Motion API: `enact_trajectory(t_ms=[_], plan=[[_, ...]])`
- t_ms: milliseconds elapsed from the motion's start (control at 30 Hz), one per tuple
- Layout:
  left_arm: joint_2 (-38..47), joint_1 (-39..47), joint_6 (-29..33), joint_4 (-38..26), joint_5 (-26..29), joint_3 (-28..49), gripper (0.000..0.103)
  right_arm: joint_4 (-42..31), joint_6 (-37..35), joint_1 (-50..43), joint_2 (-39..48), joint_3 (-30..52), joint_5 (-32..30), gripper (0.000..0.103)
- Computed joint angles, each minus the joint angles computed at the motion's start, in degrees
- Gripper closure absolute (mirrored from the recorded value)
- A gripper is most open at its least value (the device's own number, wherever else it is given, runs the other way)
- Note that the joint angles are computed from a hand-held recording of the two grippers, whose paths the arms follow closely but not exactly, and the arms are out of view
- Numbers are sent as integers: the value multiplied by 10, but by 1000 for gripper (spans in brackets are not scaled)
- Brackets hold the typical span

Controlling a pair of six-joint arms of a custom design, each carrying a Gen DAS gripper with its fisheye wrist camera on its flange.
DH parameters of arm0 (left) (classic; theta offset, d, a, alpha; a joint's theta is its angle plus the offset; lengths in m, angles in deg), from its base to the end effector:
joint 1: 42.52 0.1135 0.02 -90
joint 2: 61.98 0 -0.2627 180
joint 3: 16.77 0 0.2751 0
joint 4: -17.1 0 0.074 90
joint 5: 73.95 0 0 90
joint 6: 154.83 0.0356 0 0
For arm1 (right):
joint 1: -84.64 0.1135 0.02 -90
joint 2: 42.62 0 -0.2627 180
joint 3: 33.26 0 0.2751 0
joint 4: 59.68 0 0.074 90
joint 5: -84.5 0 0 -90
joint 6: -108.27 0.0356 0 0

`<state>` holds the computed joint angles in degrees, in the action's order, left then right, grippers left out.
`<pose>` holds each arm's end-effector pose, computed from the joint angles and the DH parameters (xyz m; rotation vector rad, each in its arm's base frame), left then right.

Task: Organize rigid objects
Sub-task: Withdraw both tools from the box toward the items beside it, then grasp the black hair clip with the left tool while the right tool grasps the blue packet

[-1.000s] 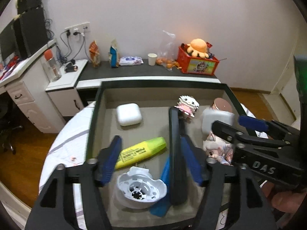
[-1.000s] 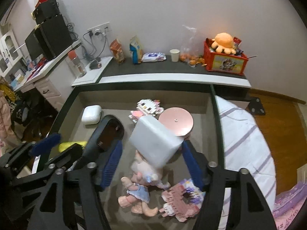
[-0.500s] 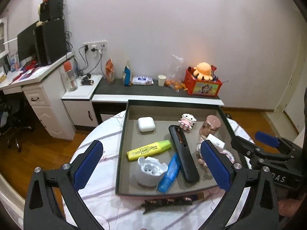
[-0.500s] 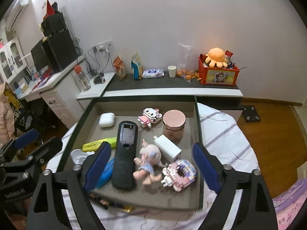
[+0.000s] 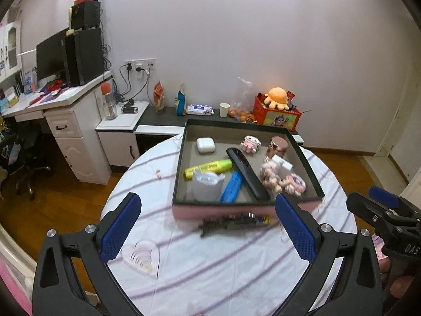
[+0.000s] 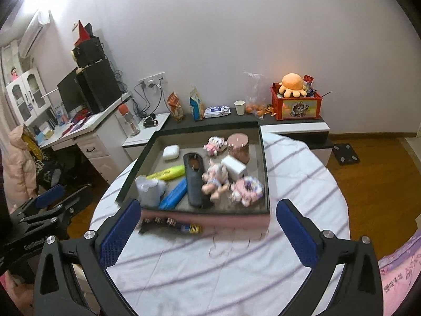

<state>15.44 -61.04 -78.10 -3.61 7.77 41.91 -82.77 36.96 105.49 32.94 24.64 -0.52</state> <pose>0.2933 -0.0929 0.2121 0.0263 2.2541 -0.1345 0.2810 0.1037 0.2130 0.0025 2.2925 0.2616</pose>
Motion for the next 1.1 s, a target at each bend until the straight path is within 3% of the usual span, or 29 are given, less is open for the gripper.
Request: enact_trajectory(t_ms=[167,267,667,867,1100], plan=[[-86,-30,-24,-14,-47,-80,0,-23,24,35,-92,-80,32,0],[-141,-39,-51,-20,-46,-131,0,-37,37,59,-124,-112,52,0],[-161,-63,-77,-29,-54,-182,0,-36,68,90,-123,-150,53,0],[-132,-48,-63,-5,-35,-179,0,-32,68,87,-106,-145,52,0],[12,-20,-55,63,18,-129,0,-17,64,68,-61,-128,44,0]])
